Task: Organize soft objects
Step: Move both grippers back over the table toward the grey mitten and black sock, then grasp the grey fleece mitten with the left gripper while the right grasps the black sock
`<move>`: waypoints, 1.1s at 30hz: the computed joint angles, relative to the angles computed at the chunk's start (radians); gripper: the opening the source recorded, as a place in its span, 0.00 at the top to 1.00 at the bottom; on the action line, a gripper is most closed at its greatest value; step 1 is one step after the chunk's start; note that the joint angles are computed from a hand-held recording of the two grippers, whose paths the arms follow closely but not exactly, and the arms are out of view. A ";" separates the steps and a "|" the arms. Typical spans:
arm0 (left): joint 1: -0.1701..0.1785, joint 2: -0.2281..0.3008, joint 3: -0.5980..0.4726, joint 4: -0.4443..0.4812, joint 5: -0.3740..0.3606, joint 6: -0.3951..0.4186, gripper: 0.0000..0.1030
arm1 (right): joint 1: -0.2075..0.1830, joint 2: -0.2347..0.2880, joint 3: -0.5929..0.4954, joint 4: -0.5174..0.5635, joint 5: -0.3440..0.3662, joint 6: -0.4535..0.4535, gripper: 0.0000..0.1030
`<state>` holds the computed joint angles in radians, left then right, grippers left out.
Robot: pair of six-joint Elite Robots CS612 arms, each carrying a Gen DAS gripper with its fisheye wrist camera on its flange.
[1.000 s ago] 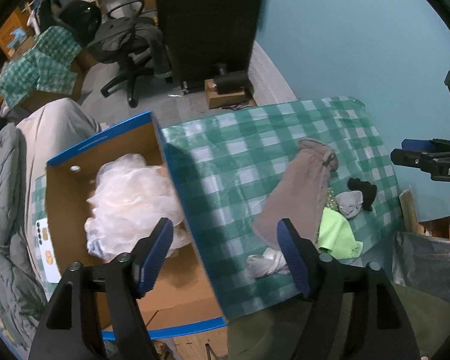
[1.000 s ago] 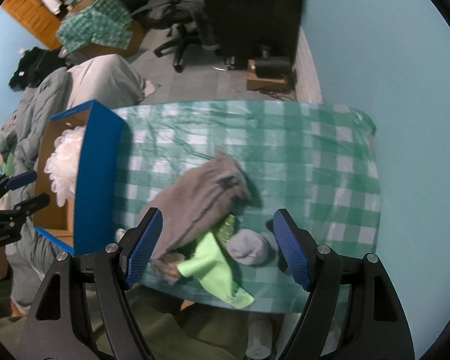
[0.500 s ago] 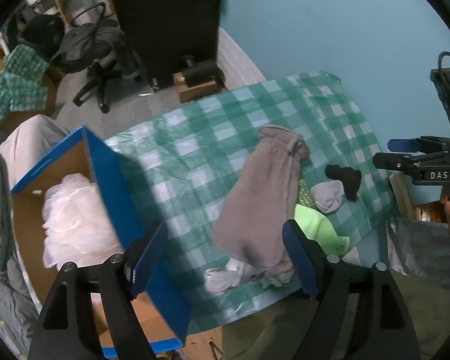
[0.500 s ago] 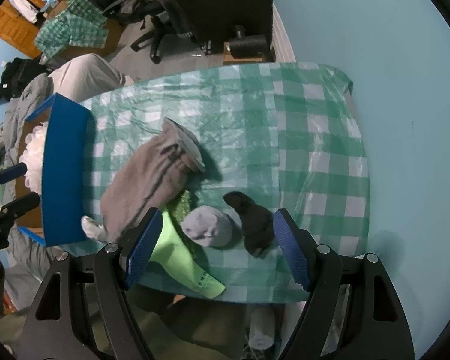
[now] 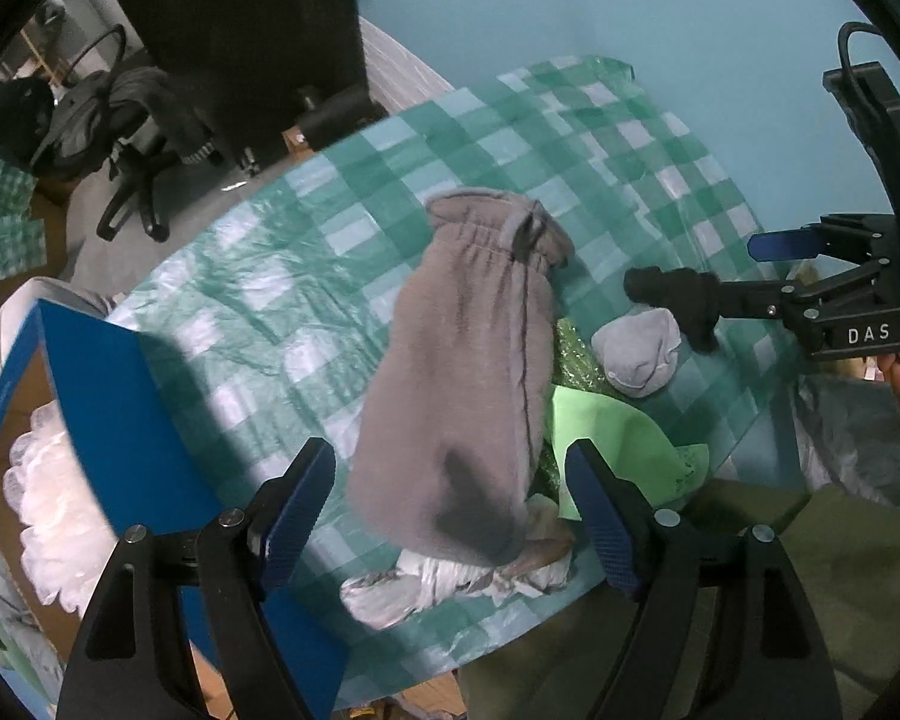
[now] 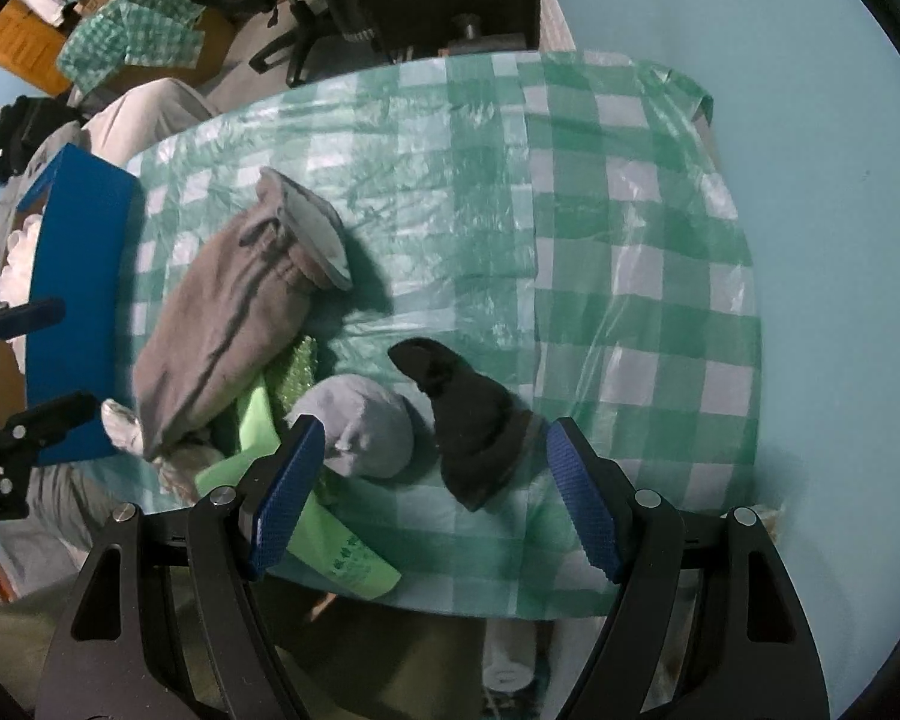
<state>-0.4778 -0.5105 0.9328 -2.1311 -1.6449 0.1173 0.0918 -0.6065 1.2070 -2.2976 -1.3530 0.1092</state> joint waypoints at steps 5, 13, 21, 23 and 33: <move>0.000 0.036 -0.043 0.045 -0.028 0.005 0.22 | -0.003 0.014 0.001 -0.004 -0.006 -0.005 0.25; -0.005 0.067 -0.075 0.073 -0.020 0.021 0.22 | -0.003 0.038 -0.006 0.006 -0.018 -0.032 0.25; -0.011 0.084 -0.092 0.089 -0.001 0.046 0.22 | -0.002 0.056 -0.014 0.002 -0.042 -0.018 0.25; -0.015 0.091 -0.100 0.096 0.013 0.048 0.21 | -0.001 0.060 -0.017 0.004 -0.047 -0.024 0.25; -0.016 0.138 -0.165 0.140 0.015 0.038 0.14 | 0.009 0.072 -0.034 0.025 -0.081 -0.063 0.41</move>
